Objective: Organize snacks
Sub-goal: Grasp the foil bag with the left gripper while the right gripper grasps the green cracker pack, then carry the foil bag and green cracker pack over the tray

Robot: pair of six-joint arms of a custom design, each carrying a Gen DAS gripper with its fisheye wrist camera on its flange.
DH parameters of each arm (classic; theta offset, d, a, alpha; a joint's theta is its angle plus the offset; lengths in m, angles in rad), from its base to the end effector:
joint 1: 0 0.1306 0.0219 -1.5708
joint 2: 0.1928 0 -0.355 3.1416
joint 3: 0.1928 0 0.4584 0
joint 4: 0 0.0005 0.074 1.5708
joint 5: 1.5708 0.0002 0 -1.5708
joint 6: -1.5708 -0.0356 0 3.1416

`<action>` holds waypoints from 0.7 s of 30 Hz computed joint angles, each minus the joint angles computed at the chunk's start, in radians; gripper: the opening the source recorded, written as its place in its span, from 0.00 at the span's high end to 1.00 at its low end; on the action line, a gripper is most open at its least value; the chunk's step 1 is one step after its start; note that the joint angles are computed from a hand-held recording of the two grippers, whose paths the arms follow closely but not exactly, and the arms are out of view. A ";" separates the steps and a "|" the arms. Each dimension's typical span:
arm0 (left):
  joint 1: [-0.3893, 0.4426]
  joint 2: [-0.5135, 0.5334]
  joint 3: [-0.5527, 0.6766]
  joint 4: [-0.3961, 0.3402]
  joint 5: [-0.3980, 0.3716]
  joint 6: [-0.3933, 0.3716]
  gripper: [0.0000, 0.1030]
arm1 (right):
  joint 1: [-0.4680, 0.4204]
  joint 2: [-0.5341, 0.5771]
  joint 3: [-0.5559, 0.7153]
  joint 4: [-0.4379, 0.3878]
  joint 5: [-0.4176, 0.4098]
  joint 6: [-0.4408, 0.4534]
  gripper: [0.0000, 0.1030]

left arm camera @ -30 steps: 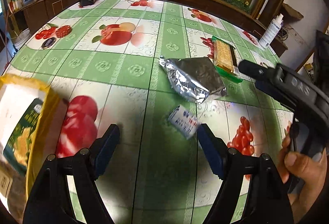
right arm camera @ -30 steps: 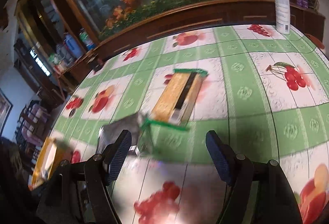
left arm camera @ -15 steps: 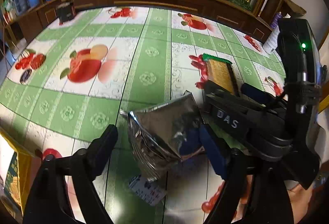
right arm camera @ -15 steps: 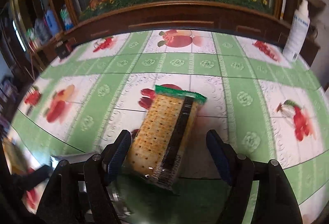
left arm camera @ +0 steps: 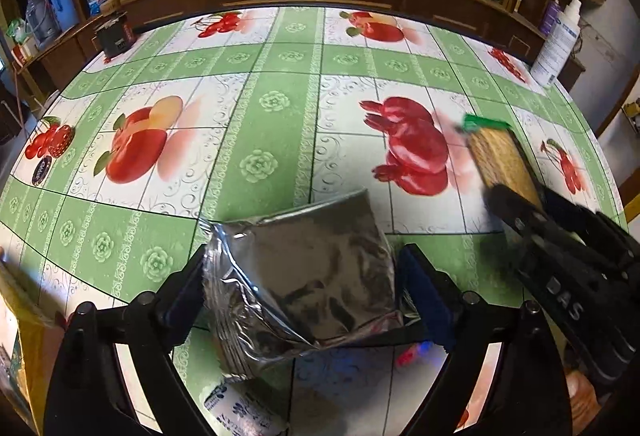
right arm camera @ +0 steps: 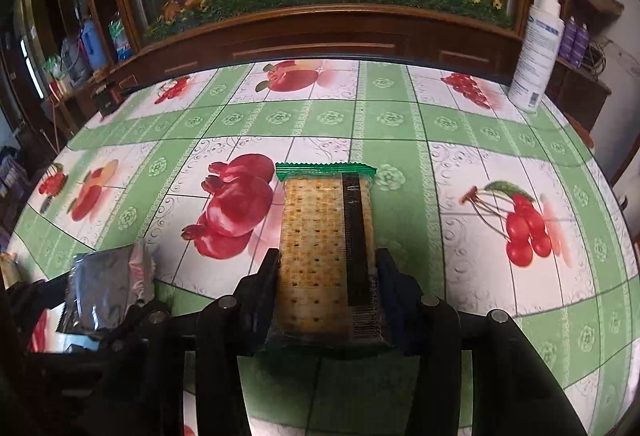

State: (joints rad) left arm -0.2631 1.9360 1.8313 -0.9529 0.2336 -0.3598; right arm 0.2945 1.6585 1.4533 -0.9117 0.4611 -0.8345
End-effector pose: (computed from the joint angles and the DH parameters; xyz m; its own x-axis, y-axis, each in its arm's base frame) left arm 0.6919 -0.1954 0.2891 -0.6596 0.5324 -0.5305 0.6357 0.7718 -0.0159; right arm 0.5935 0.1629 0.2831 -0.6318 0.5018 -0.5908 0.5881 0.8068 0.0563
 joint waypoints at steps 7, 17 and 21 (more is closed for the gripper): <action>0.022 -0.016 -0.019 0.030 0.016 -0.001 0.33 | 0.017 -0.095 -0.106 0.054 -0.025 -0.059 0.54; 0.092 -0.166 -0.174 0.068 0.116 -0.027 0.37 | 0.136 -0.249 -0.229 0.095 0.017 -0.145 0.54; 0.135 -0.275 -0.278 0.110 0.154 -0.057 0.37 | 0.210 -0.311 -0.257 0.104 0.057 -0.186 0.54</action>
